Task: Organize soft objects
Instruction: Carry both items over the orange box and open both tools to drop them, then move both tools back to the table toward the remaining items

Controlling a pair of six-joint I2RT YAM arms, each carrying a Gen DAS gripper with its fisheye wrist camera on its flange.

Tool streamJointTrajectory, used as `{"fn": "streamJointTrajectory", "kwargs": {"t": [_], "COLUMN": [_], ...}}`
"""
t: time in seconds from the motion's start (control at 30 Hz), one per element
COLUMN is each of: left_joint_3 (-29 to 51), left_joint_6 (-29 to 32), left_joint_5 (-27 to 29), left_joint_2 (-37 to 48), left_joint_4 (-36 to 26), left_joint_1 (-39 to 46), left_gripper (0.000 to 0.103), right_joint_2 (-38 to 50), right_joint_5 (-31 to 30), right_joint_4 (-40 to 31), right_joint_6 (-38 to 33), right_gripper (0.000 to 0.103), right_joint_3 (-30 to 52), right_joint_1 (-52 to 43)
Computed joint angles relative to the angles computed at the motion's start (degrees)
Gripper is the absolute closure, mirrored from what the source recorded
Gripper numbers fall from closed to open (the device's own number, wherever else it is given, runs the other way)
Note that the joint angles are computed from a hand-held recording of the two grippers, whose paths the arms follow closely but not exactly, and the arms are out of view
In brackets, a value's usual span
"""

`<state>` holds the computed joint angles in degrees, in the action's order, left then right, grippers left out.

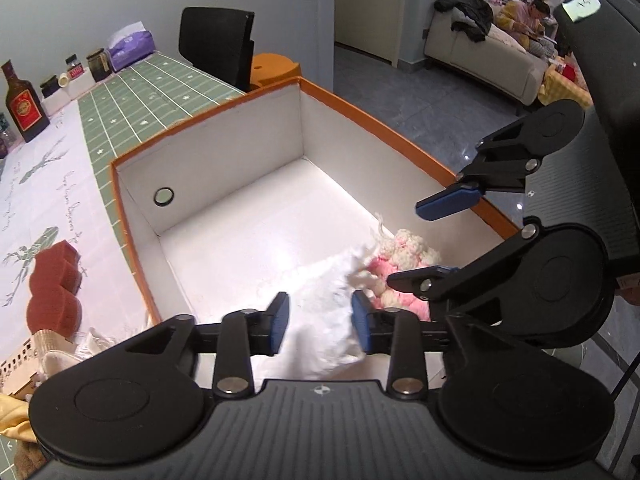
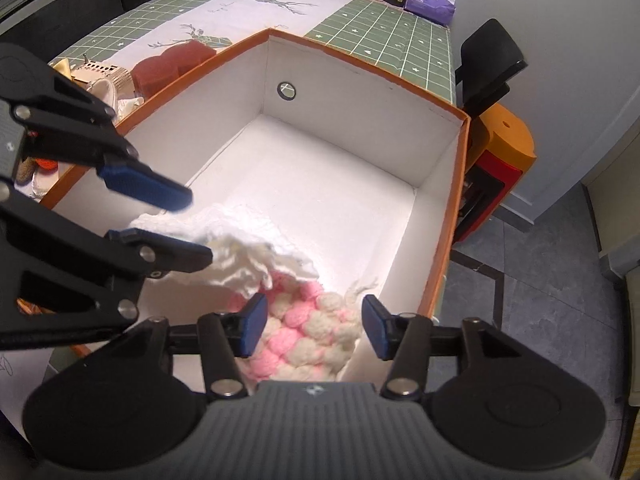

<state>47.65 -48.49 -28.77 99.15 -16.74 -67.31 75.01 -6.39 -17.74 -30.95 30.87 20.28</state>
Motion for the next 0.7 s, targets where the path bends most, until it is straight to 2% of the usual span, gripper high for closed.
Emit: {"fn": "streamJointTrajectory", "kwargs": {"t": [0.03,0.07,0.13,0.33,0.53,0.7], "left_joint_3": [-0.5,-1.2,-2.1,-3.3,-6.0,-6.9], "left_joint_6": [-0.6,-1.1,-2.0,-5.0,-14.8,-25.5], "left_joint_5": [-0.4,-0.8,-1.8,-6.9,-14.1,-19.5], "left_joint_2": [-0.9,-2.0,-4.0,-8.2,-12.5,-14.1], "left_joint_4": [0.0,0.3,0.3,-2.7,-8.1,-16.1], "left_joint_1": [-0.2,-0.5,-1.2,-5.0,-11.6,-17.8], "left_gripper": [0.047,0.045,0.045,0.043,0.043,0.043], "right_joint_2": [-0.9,-1.9,-4.2,-12.4,-24.7,-35.2], "right_joint_5": [0.1,-0.2,-0.7,-1.4,0.3,2.5], "right_joint_4": [-0.6,-1.5,-2.9,-7.7,-10.2,-12.7], "right_joint_6": [-0.3,-0.5,-0.5,0.4,5.3,12.5], "right_gripper": [0.049,0.048,0.043,0.040,0.040,0.040], "right_joint_3": [0.0,0.2,0.4,0.0,-4.7,-8.2], "right_joint_1": [-0.2,-0.6,-1.1,-1.2,3.6,11.3]}}
